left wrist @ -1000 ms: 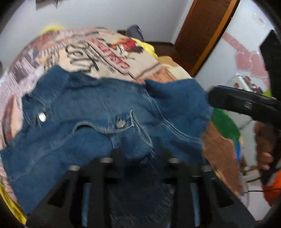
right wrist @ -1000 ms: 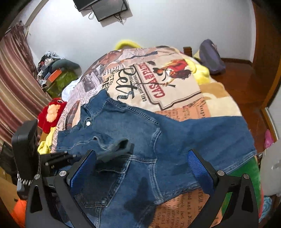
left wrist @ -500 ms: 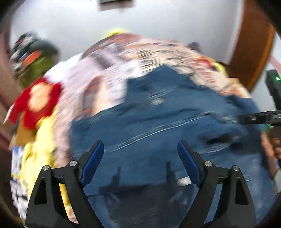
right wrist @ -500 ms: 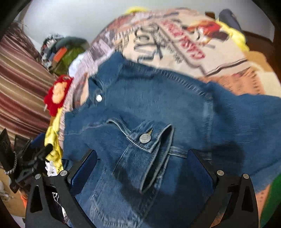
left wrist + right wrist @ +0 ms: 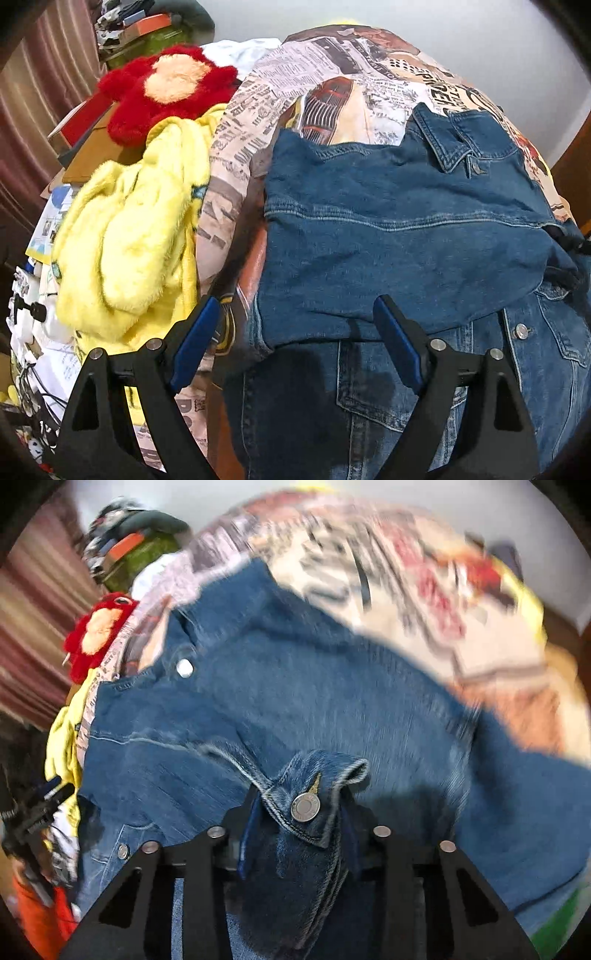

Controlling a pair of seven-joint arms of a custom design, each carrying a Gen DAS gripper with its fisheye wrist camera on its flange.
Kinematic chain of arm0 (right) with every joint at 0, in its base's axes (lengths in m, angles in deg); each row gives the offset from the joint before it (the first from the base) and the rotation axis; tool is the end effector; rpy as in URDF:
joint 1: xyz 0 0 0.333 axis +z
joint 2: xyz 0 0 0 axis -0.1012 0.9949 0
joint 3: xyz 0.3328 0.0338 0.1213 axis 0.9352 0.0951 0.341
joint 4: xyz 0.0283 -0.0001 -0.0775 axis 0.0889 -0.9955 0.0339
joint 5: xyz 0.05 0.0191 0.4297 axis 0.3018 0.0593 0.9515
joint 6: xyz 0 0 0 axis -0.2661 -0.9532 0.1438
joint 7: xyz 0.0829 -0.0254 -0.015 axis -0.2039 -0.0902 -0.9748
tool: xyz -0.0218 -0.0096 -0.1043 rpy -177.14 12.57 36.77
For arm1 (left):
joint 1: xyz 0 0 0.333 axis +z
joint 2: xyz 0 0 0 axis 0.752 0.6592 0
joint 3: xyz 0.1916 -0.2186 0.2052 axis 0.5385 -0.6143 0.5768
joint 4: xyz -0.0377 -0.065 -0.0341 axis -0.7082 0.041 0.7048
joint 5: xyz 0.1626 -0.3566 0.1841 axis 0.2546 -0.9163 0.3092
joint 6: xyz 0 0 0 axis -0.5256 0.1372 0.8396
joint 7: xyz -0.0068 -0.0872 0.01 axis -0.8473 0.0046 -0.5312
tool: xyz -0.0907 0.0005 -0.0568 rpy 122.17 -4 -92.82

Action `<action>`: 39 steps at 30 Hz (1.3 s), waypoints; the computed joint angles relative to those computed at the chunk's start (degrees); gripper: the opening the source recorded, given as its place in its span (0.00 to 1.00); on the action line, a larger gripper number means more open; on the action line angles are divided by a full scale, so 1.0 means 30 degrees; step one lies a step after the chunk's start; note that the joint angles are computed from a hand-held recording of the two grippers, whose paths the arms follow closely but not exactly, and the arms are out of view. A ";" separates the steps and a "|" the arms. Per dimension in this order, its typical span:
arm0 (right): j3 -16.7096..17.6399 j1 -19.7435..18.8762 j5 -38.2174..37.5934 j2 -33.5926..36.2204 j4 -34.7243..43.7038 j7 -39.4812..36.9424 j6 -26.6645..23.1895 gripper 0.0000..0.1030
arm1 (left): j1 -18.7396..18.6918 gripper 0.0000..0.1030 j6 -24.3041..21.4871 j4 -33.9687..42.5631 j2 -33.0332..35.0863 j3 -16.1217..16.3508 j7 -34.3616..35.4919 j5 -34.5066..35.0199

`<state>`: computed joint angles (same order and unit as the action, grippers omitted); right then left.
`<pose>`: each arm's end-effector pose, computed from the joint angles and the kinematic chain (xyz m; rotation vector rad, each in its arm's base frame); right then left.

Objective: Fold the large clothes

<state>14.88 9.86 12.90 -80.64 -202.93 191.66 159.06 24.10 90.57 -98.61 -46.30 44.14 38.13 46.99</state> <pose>0.4149 0.2342 0.3619 -1.7080 2.1177 -0.2171 0.4516 -0.4068 0.3603 -1.7630 2.2082 -0.5773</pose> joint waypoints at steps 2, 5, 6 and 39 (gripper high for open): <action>0.0945 -0.1048 -0.2434 -0.0901 0.0122 0.1350 -0.0342 0.33 | -0.0121 0.83 -0.0153 0.0308 0.0032 0.0046 -0.0120 0.0409; 0.1725 -0.1886 -0.4230 -0.2227 0.0207 0.2166 -0.0581 0.33 | -0.0239 0.83 -0.0114 0.0997 0.0370 0.0038 -0.0001 0.0755; 0.2083 -0.2256 -0.4813 -0.2606 0.0285 0.2471 -0.0814 0.33 | -0.0265 0.83 -0.0035 0.1291 0.0560 0.0001 0.0188 0.0724; 0.1931 -0.0478 -1.0311 -0.4650 -0.2004 0.7166 -0.6929 0.73 | -0.2580 0.86 -0.1480 0.4270 0.3998 0.0245 0.3156 -0.1107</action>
